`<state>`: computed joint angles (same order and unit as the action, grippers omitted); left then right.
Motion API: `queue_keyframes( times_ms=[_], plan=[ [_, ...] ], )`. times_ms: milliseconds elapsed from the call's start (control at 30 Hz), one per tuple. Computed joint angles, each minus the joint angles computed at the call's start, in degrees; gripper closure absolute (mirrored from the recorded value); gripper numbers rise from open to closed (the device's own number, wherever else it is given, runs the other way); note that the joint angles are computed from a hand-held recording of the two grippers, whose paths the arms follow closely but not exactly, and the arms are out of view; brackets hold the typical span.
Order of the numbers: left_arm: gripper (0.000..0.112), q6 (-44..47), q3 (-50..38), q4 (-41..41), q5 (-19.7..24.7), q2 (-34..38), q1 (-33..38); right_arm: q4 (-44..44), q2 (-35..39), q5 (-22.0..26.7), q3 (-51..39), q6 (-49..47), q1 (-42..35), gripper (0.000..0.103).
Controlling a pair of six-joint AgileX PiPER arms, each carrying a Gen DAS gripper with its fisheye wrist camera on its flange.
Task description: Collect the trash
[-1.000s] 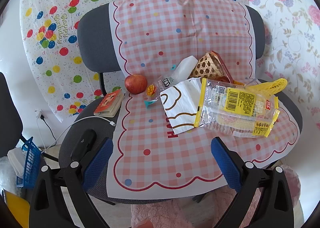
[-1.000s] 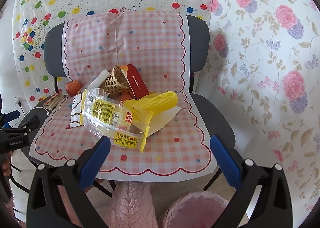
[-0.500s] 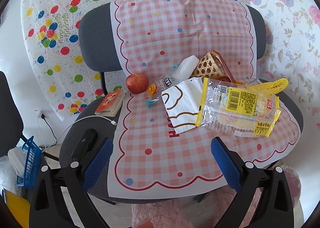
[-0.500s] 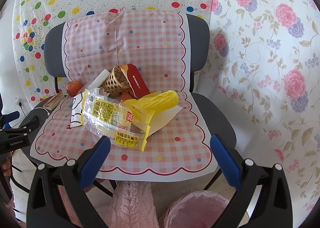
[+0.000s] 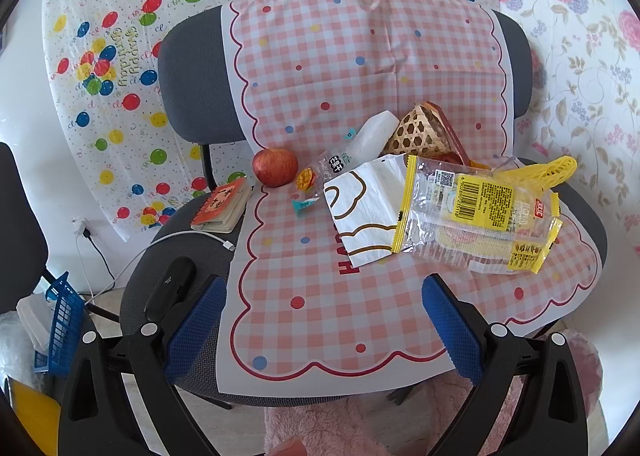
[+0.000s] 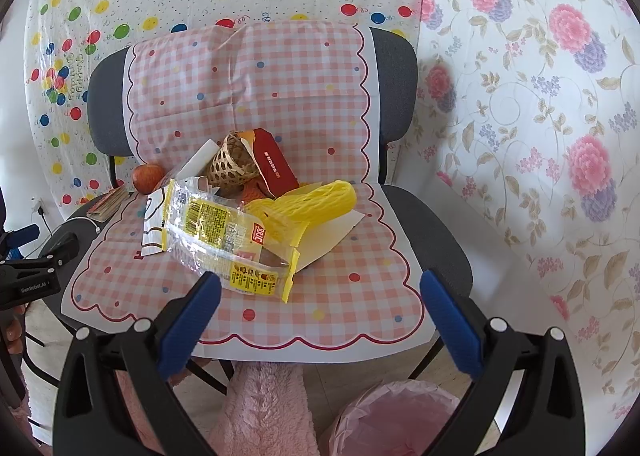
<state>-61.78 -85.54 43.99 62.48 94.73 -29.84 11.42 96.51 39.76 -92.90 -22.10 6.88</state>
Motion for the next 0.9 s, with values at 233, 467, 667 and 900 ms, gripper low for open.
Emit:
queue_keyframes(
  times_ms=[233, 467, 667, 900],
  plan=[
    [0.015, -0.73, 0.27, 0.28, -0.68, 0.62, 0.14, -0.21, 0.21, 0.04, 0.02, 0.32, 0.18, 0.006],
    [0.015, 1.75, 2.05, -1.55, -2.77, -0.03, 2.86, 6.56, 0.78, -3.22, 2.85, -6.50, -0.83, 0.006],
    [0.015, 2.40, 2.36, -2.57, -3.99, 1.63, 3.21, 21.03, 3.45, -6.48, 4.34, -18.33, -2.69, 0.006],
    [0.015, 2.62, 1.19, -0.65, -4.75, 5.53, 3.27, 22.64, 9.49, -1.46, -1.57, -20.98, -2.27, 0.006]
  ],
)
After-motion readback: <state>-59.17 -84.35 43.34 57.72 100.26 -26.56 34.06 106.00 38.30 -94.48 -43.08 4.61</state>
